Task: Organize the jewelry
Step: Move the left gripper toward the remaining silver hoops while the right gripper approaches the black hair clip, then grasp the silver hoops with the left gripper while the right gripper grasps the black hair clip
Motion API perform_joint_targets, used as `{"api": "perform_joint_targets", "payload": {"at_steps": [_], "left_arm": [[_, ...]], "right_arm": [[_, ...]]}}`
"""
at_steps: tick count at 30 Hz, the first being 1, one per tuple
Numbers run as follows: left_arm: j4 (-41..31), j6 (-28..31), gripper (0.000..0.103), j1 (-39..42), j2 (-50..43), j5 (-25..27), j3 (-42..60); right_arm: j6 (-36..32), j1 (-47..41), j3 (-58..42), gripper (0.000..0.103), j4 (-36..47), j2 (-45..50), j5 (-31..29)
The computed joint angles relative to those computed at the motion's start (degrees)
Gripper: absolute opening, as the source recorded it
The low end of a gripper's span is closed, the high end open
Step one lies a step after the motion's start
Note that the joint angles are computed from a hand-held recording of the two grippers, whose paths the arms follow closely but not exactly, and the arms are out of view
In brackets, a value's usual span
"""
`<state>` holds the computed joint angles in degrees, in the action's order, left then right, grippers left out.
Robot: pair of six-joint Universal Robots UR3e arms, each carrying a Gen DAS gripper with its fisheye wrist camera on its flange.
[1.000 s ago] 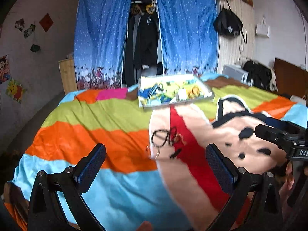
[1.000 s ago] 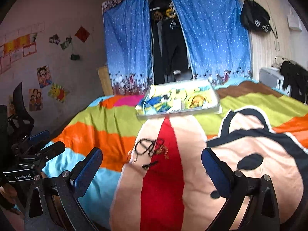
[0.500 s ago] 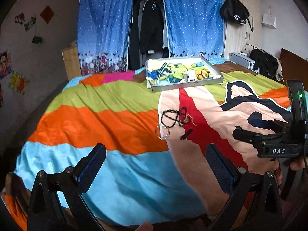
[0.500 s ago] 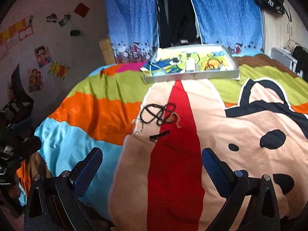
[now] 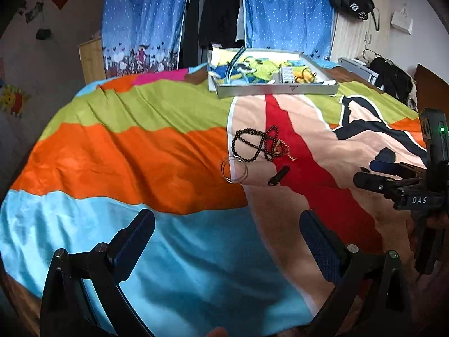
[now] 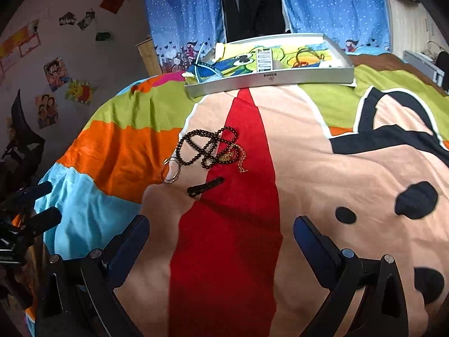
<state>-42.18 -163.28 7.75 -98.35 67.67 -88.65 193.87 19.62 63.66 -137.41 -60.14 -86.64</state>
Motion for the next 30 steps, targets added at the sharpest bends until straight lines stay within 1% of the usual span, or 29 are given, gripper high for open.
{"api": "perform_joint_targets", "payload": {"at_steps": [5,8,12,15,20,22,24,27,28,30], "left_arm": [[0.78,-3.32,0.101,-0.87,-7.72,0.71,5.96],[1.11,-5.49,0.1,-1.22,-12.11,0.99,10.57],[-0.42,-6.06,0.1,-2.23,-16.86,1.01,16.73],[-1.65,-5.34,0.099,-3.6,-21.45,1.45,22.56],[-4.27,-5.89,0.094,-5.29,-27.96,1.29,30.91],[-5.46,-6.07,0.093,-5.7,-30.45,1.18,34.08],[-7.36,-5.56,0.084,-6.07,-33.21,1.32,37.81],[-11.73,-4.87,0.074,-6.24,-37.44,1.48,44.05],[-13.19,-4.75,0.072,-6.15,-38.82,1.36,46.03],[-15.27,-4.79,0.066,-5.94,-40.85,0.97,48.96]], "right_arm": [[-4.19,-3.3,-2.23,0.103,-0.67,3.5,3.5],[-6.45,-4.96,-4.81,0.094,0.12,5.78,4.86],[-8.46,-6.59,-9.9,0.091,1.95,9.54,6.69],[-9.76,-7.49,-15.91,0.078,4.93,13.56,8.23],[-11.06,-8.57,-26.67,0.069,9.52,20.32,9.72],[-11.49,-8.88,-30.63,0.068,11.23,22.77,10.44],[-12.06,-9.08,-35.23,0.064,13.81,25.3,11.43],[-13.86,-9.1,-38.79,0.062,15.8,27.58,13.13],[-14.62,-9.04,-39.63,0.06,16.35,28.23,13.89],[-15.92,-8.73,-42.25,0.054,18.09,29.9,14.77]]}}
